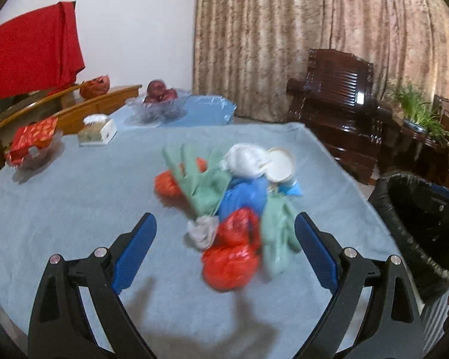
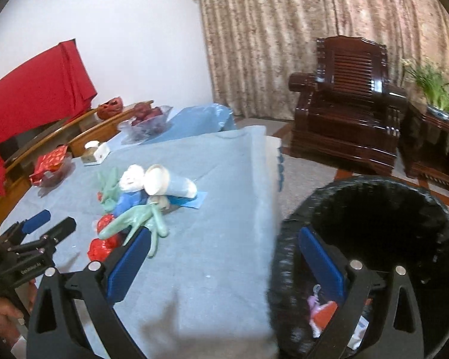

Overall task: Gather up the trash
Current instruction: 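Grasp the red plastic bag with the left gripper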

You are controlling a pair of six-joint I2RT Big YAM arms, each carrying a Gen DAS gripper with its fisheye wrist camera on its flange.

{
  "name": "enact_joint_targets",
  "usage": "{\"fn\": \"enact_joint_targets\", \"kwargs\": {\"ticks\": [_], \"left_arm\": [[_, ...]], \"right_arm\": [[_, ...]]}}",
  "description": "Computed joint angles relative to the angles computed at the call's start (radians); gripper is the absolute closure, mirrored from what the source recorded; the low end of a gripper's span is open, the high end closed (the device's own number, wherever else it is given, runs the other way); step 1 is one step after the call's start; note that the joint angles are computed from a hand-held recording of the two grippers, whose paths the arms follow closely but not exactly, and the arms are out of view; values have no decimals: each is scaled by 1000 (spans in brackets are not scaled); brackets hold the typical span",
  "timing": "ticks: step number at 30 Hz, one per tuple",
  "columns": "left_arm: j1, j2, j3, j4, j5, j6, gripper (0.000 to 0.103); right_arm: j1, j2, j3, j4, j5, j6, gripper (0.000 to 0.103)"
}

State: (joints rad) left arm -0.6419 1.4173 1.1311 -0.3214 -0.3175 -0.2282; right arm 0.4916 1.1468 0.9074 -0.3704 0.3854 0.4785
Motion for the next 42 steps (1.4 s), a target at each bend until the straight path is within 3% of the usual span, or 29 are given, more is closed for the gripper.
{"fn": "enact_joint_targets", "kwargs": {"ticks": [13,17,20,24,42], "left_arm": [[34,82,-3,-31,71,-29,34],[36,111,16,-46,101,-35,44],[41,130,33,-55,151,-33,59],[36,129,33,-48,152,-24,66],[56,-36,-44,-7,107,-45,69]], "right_arm": [[12,135,40,60,-41,-8,6],[12,147,48,57,-43,-14,6],[9,153,51,53,-47,-15,6],[10,158,59,50,-44,-25,6],[56,202,121,77,-64,-60,6]]}}
